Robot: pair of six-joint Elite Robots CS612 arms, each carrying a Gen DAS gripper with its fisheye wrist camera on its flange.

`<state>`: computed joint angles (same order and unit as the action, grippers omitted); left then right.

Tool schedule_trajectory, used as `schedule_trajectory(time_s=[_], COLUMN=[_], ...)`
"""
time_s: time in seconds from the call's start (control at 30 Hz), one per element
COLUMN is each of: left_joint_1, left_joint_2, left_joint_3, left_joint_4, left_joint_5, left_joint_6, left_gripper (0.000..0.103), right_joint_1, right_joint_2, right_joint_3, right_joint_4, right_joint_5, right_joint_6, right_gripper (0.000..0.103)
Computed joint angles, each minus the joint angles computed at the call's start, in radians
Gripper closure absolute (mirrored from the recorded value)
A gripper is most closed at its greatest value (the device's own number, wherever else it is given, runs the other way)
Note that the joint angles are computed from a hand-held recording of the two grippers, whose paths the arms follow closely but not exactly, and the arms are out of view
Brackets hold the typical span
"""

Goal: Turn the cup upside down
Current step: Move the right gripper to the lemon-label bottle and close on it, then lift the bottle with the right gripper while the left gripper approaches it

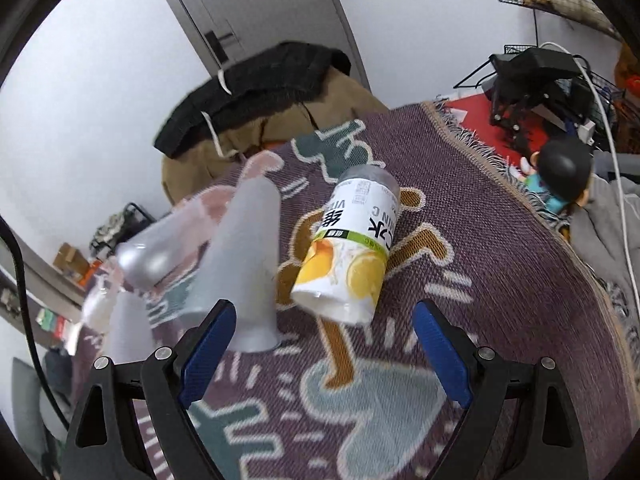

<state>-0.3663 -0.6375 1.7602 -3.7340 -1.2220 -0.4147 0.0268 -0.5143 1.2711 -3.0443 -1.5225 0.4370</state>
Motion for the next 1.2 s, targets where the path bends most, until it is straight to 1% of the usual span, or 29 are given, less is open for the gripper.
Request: schedule_trajectory(time_s=[0.07, 0.2, 0.37, 0.4, 0.43, 0.5, 0.57, 0.6, 0.67, 0.83, 1.0, 1.07, 1.13, 1.2], left_joint_1=[0.006, 0.013, 0.023, 0.025, 0.026, 0.03, 0.032, 0.034, 0.039, 0.042, 0.039, 0.036, 0.034, 0.031], left_joint_2=[0.005, 0.015, 0.025, 0.027, 0.028, 0.031, 0.033, 0.034, 0.035, 0.037, 0.033, 0.031, 0.03, 0.028], left_joint_3=[-0.009, -0.02, -0.026, -0.026, -0.026, -0.025, -0.022, -0.021, -0.018, -0.007, 0.002, 0.005, 0.007, 0.009], left_joint_4=[0.023, 0.046, 0.056, 0.056, 0.055, 0.051, 0.047, 0.046, 0.037, 0.012, -0.005, -0.01, -0.011, -0.011], left_joint_5=[-0.01, -0.021, -0.053, -0.056, -0.06, -0.071, -0.082, -0.088, -0.103, -0.121, -0.138, -0.144, -0.146, -0.148], left_joint_6=[-0.013, -0.013, -0.041, -0.051, -0.063, -0.08, -0.088, -0.091, -0.099, -0.116, -0.106, -0.098, -0.094, -0.094], left_gripper=[0.0, 0.0, 0.0, 0.0, 0.0, 0.0, 0.0, 0.0, 0.0, 0.0, 0.0, 0.0, 0.0, 0.0], right_joint_1=[-0.001, -0.005, -0.011, -0.013, -0.018, -0.024, -0.022, -0.02, -0.016, -0.001, 0.017, 0.021, 0.018, 0.018], right_joint_2=[0.019, 0.052, 0.09, 0.097, 0.104, 0.108, 0.095, 0.083, 0.06, -0.017, -0.066, -0.081, -0.09, -0.093], right_joint_3=[-0.036, -0.096, -0.167, -0.179, -0.191, -0.197, -0.18, -0.157, -0.118, 0.042, 0.166, 0.207, 0.243, 0.262], right_joint_4=[0.039, 0.107, 0.184, 0.198, 0.203, 0.208, 0.21, 0.182, 0.142, -0.042, -0.205, -0.254, -0.295, -0.321], right_joint_5=[-0.006, -0.019, 0.0, 0.007, 0.03, 0.049, 0.021, 0.001, -0.005, 0.016, 0.036, 0.062, 0.12, 0.145], right_joint_6=[-0.007, -0.009, -0.008, -0.005, 0.001, 0.018, 0.04, 0.039, 0.015, -0.006, -0.014, -0.023, -0.018, -0.01], right_gripper=[0.013, 0.013, 0.013, 0.013, 0.013, 0.035, 0.036, 0.037, 0.038, 0.039, 0.04, 0.04, 0.04, 0.04])
